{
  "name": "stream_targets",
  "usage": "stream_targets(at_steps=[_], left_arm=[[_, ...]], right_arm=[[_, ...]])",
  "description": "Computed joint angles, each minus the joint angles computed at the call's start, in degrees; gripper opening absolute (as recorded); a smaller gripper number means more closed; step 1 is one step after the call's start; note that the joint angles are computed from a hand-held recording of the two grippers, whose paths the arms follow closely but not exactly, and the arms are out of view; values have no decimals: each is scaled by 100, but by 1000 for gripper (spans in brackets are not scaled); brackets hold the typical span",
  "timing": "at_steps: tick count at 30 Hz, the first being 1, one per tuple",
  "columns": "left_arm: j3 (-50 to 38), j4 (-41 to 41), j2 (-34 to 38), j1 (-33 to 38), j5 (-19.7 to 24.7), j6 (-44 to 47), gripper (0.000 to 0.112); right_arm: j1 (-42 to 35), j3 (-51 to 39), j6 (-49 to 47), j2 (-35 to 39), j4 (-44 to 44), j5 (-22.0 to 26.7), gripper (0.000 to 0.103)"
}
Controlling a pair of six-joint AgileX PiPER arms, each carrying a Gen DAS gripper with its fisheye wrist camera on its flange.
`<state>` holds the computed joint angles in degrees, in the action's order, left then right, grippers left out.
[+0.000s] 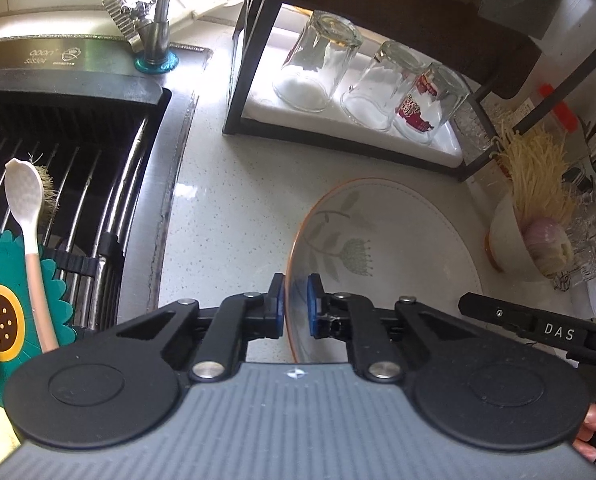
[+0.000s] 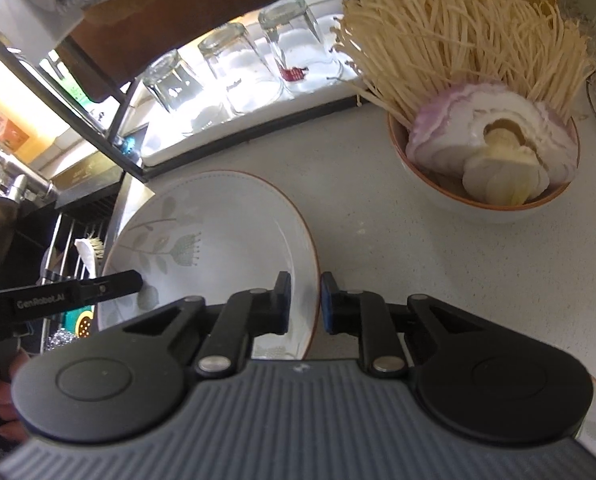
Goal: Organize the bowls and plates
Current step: 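Close the left and right tools on the second bowl's rim, then lift the second bowl with both tools and carry it toward the stack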
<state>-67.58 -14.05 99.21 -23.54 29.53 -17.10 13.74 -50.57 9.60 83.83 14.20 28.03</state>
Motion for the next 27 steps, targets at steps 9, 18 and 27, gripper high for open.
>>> stream_targets(at_steps=[9,18,27], left_arm=[[240,118,-573,-115,126,-208,11],[-28,466,-1042,-509,484,-666,11],[-296,959,-1295,-1098,687,-1255,11]], right_arm=[[-42,211,8,-606,62,96,18],[-54,501,749,-1710,-514,290,18],[-174,799,1165,-2836,-819,655,18]])
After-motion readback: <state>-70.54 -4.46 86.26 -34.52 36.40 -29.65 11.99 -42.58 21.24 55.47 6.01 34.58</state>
